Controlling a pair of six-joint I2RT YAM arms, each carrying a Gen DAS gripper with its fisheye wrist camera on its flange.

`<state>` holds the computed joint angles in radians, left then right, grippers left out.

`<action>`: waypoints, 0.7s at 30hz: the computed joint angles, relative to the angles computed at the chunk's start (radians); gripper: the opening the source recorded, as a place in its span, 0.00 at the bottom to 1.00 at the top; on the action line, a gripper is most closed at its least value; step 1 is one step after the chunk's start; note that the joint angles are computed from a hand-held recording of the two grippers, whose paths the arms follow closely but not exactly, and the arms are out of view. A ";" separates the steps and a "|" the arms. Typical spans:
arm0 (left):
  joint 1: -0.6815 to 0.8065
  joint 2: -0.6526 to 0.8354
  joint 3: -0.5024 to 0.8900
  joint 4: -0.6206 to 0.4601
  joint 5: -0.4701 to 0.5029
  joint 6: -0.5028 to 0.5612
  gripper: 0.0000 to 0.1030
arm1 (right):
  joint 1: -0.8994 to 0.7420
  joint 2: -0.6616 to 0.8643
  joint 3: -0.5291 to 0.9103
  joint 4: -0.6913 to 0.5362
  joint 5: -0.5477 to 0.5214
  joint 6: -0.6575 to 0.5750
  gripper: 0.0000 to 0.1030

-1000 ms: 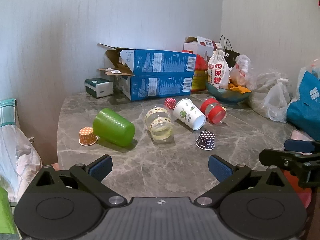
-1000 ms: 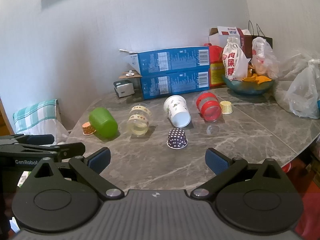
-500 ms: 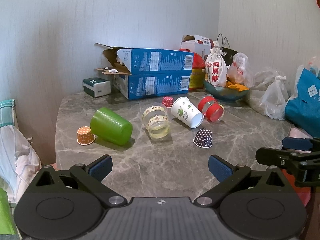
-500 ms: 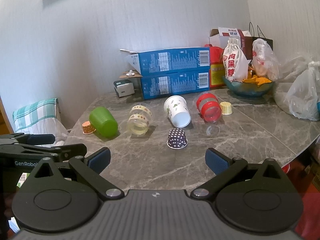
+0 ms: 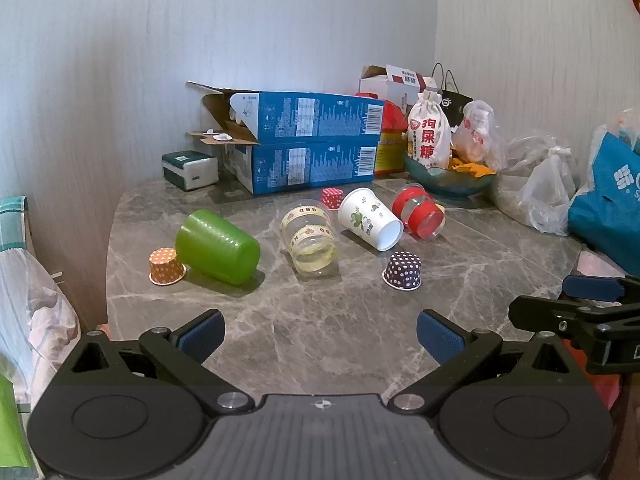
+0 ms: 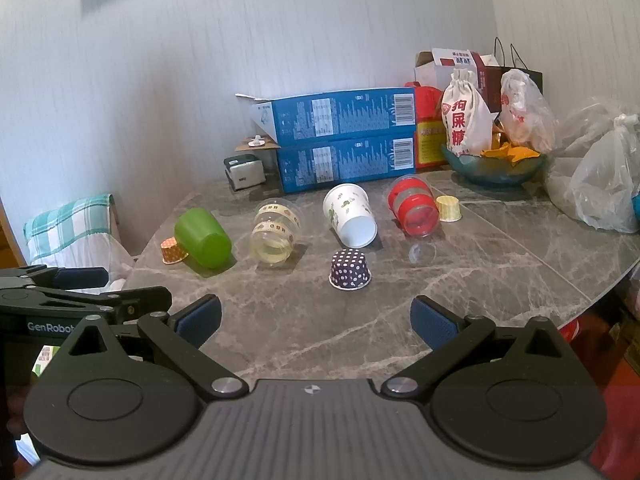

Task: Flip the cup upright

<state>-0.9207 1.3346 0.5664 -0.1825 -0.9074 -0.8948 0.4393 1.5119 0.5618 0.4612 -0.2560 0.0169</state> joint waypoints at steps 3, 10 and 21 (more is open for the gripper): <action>0.000 0.001 0.002 -0.002 0.000 0.000 1.00 | -0.001 0.001 -0.002 0.004 -0.003 0.002 0.99; 0.001 -0.002 -0.005 0.005 -0.001 0.003 1.00 | 0.002 0.001 -0.001 0.002 -0.003 0.004 0.99; 0.002 -0.016 -0.007 -0.009 -0.015 -0.003 1.00 | -0.001 0.003 -0.013 0.024 -0.007 0.005 0.99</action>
